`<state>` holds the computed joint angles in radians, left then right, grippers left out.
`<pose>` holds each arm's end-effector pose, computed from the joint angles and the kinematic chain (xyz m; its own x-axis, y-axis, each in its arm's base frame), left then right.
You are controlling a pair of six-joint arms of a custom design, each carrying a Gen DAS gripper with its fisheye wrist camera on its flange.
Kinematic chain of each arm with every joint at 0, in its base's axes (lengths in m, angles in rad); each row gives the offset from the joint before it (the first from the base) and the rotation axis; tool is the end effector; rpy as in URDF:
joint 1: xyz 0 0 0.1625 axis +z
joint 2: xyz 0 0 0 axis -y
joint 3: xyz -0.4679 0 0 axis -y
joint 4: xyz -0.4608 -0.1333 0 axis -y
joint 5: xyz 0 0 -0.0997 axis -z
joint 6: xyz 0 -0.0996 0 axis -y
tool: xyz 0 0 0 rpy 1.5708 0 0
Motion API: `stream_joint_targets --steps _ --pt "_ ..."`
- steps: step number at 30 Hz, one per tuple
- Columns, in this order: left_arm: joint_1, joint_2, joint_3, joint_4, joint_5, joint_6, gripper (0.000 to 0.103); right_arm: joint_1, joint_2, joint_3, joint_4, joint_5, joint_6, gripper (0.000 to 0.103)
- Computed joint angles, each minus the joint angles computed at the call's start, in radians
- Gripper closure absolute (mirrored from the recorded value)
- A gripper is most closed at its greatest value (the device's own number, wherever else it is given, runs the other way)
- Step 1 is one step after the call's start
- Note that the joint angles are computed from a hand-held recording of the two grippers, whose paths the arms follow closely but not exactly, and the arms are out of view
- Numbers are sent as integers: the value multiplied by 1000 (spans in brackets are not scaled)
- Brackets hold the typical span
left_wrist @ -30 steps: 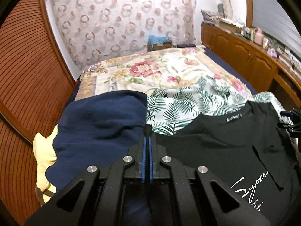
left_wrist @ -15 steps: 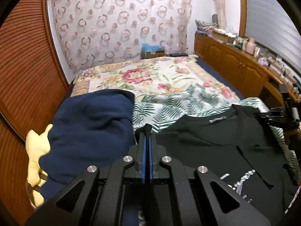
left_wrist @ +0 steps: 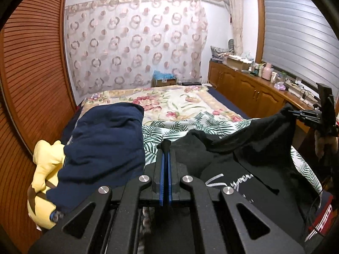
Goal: Fold small clothes
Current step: 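Lift the black T-shirt off the bed with both grippers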
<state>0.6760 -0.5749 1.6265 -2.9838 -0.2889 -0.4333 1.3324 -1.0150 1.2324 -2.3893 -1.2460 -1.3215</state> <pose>-0.4221 -0.6318 0.0256 -0.7081 -0.2365 -0.6653 0.4764 0.5354 -0.6974 -0.0362 -0.8479 0.4391 -0.4265 -0.7647 0.4831 -0.8857 0.2446 -0.3946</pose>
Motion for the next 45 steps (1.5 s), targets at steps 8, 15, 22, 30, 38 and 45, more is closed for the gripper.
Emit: stream_joint_targets --steps 8,15,22,30,38,45 --pt "-57 -24 110 -18 23 -94 100 -86 -144 184 -27 91 -68 98" --pt "-131 -87 251 86 65 -346 100 -159 -256 280 10 122 -123 98" --pt "-190 -156 332 432 73 -725 100 -202 -345 330 71 87 -158 98" --pt "-213 -195 360 714 21 -1019 100 -196 -384 334 121 9 -145 98" --pt "-187 -180 363 714 -40 -1036 99 -184 -345 325 90 -106 -122 98" --pt "-189 -182 365 691 -35 -1011 63 -172 -350 315 95 -132 -97 98"
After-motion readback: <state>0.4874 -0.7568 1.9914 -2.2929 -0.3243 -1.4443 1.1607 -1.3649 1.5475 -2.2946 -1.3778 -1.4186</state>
